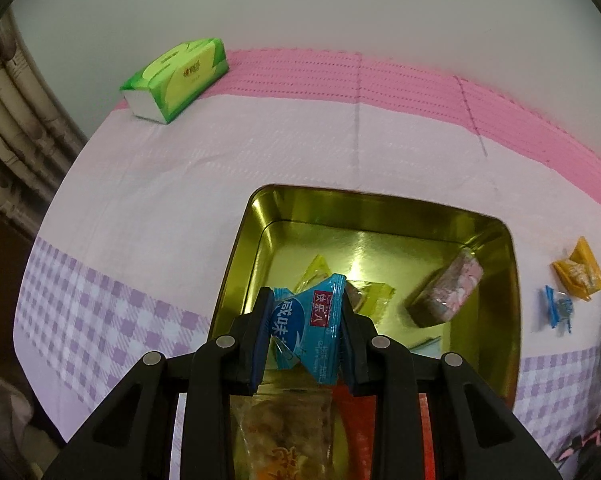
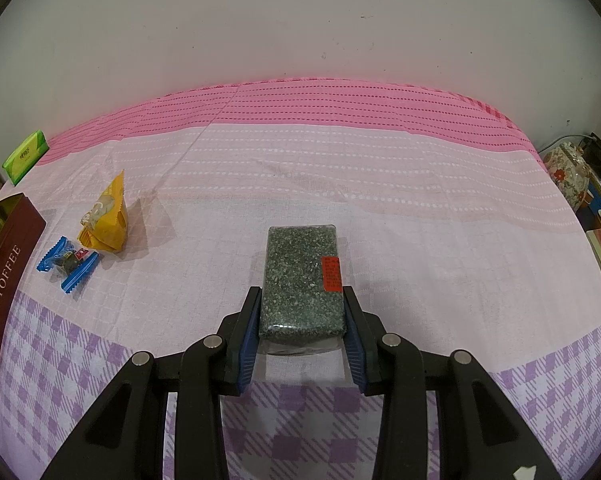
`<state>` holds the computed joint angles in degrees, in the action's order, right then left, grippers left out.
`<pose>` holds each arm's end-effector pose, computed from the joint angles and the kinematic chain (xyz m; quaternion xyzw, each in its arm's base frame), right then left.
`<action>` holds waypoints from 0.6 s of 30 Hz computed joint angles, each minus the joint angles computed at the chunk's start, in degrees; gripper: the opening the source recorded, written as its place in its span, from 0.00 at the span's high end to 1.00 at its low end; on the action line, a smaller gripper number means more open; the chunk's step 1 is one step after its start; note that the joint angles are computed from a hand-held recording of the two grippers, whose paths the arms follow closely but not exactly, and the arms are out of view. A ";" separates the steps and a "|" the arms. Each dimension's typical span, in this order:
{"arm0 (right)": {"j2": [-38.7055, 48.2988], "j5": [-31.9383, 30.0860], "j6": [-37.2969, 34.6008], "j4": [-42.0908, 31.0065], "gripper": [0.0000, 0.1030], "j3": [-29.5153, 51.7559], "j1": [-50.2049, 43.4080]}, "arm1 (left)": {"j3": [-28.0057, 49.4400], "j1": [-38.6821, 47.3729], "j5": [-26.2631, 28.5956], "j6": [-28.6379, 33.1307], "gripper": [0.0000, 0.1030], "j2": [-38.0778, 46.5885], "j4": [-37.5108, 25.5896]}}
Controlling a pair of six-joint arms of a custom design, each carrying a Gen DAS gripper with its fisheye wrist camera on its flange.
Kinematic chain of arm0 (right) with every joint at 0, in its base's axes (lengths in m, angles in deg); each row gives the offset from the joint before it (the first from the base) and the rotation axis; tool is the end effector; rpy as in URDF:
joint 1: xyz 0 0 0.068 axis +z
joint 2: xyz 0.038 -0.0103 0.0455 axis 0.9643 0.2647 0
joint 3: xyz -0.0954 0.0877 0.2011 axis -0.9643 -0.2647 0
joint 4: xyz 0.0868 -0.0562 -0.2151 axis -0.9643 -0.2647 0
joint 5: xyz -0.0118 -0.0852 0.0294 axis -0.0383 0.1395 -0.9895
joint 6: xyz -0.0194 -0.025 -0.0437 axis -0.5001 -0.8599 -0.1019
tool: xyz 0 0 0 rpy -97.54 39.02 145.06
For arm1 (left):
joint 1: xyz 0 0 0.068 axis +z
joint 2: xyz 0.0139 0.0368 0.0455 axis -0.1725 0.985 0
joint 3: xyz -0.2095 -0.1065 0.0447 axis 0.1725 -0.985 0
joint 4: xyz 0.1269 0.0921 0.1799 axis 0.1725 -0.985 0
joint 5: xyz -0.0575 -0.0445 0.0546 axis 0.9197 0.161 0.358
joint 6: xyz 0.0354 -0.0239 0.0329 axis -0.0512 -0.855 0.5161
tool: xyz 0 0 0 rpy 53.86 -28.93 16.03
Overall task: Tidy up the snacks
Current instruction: 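Carry the blue candy over the gold tin and open the left gripper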
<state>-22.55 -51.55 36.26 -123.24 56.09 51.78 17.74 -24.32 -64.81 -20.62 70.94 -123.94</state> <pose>0.1245 -0.0483 0.2031 0.1006 0.9415 -0.0356 0.3198 0.2546 -0.0599 0.2356 0.0143 0.9759 0.0245 0.2166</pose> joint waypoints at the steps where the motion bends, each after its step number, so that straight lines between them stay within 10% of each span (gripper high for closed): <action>1: 0.03 -0.03 -0.04 0.02 0.64 0.01 -0.05 | -0.15 0.28 0.26 -0.07 0.70 0.33 0.03; 18: -0.05 -0.05 -0.11 -0.04 0.64 -0.03 -0.06 | -0.32 -0.01 -0.58 1.20 0.70 1.78 0.27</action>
